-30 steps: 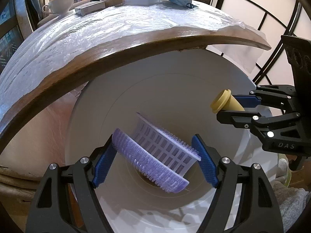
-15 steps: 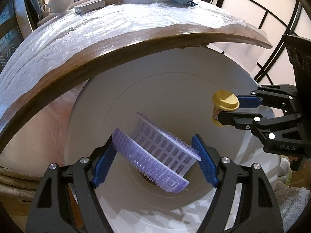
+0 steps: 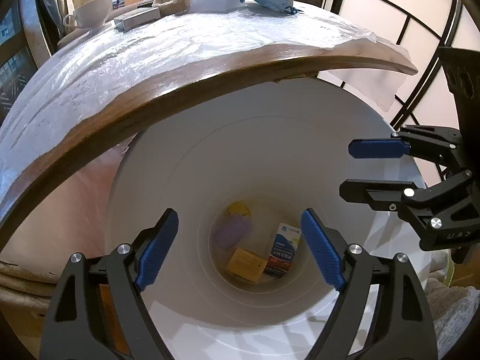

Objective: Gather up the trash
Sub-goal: 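Move both open tools back over the table toward the cloth and blue mask bag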

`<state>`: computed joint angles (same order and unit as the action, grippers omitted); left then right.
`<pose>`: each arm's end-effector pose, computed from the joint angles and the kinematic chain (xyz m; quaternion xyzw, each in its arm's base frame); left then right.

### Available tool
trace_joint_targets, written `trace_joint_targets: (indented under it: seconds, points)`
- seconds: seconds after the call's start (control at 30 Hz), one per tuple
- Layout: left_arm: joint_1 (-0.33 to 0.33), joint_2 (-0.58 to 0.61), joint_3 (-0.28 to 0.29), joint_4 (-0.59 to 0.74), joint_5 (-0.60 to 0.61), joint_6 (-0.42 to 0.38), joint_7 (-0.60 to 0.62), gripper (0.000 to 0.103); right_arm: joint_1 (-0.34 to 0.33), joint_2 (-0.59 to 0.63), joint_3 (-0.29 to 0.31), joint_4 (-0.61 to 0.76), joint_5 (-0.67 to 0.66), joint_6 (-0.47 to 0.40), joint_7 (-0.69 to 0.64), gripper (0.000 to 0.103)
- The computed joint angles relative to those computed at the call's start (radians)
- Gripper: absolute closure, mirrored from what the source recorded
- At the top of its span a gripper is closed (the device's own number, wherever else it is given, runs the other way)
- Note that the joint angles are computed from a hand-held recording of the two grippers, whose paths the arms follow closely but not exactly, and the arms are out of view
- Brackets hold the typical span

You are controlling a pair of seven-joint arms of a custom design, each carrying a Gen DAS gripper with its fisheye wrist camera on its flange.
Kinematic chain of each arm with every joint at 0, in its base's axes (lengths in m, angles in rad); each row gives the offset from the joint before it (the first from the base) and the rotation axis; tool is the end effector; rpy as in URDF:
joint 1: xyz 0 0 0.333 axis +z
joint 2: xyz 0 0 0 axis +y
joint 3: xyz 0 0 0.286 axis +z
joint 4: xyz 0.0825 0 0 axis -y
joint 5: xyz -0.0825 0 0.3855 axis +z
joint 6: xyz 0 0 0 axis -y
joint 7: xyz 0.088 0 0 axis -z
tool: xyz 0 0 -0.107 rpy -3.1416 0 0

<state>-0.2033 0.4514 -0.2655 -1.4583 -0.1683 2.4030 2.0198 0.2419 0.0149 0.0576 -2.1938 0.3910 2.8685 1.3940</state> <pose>0.6531 -0.2951 0.4608 -0.3759 0.8843 -0.2631 0.0866 0.5587 0.1502 0.4205 -0.7092 0.6196 -0.1276 0.3113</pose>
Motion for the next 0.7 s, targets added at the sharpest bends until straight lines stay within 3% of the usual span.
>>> trace_joint_targets:
  seconds: [0.1,0.33,0.4,0.43,0.57,0.6,0.7]
  points:
    - [0.012,-0.030,-0.008,-0.036,-0.019,0.030,0.023,0.018,0.003,-0.025,0.001,-0.017,0.041,0.026,-0.042,0.044]
    - [0.077,-0.141,-0.063,-0.125,-0.214,0.141,0.218,0.018,0.015,-0.098,-0.028,-0.057,0.052,0.186,-0.056,0.021]
    - [0.077,-0.159,-0.065,-0.133,-0.257,0.187,0.266,0.010,-0.017,-0.092,-0.023,-0.043,-0.044,0.241,0.044,0.016]
    - [0.073,-0.165,-0.064,-0.139,-0.270,0.240,0.290,0.007,-0.064,-0.082,-0.004,-0.027,-0.161,0.259,0.162,0.015]
    - [0.016,-0.110,-0.019,-0.060,-0.155,0.354,0.239,0.006,-0.103,-0.012,-0.037,0.085,-0.336,0.269,0.359,0.012]
    - [0.008,-0.080,-0.014,-0.015,-0.128,0.358,0.223,0.006,-0.106,0.012,-0.045,0.121,-0.331,0.263,0.372,0.012]
    - [-0.017,0.025,0.003,0.148,-0.046,0.306,0.157,0.006,-0.152,0.109,-0.010,0.270,-0.118,0.214,0.243,0.011]
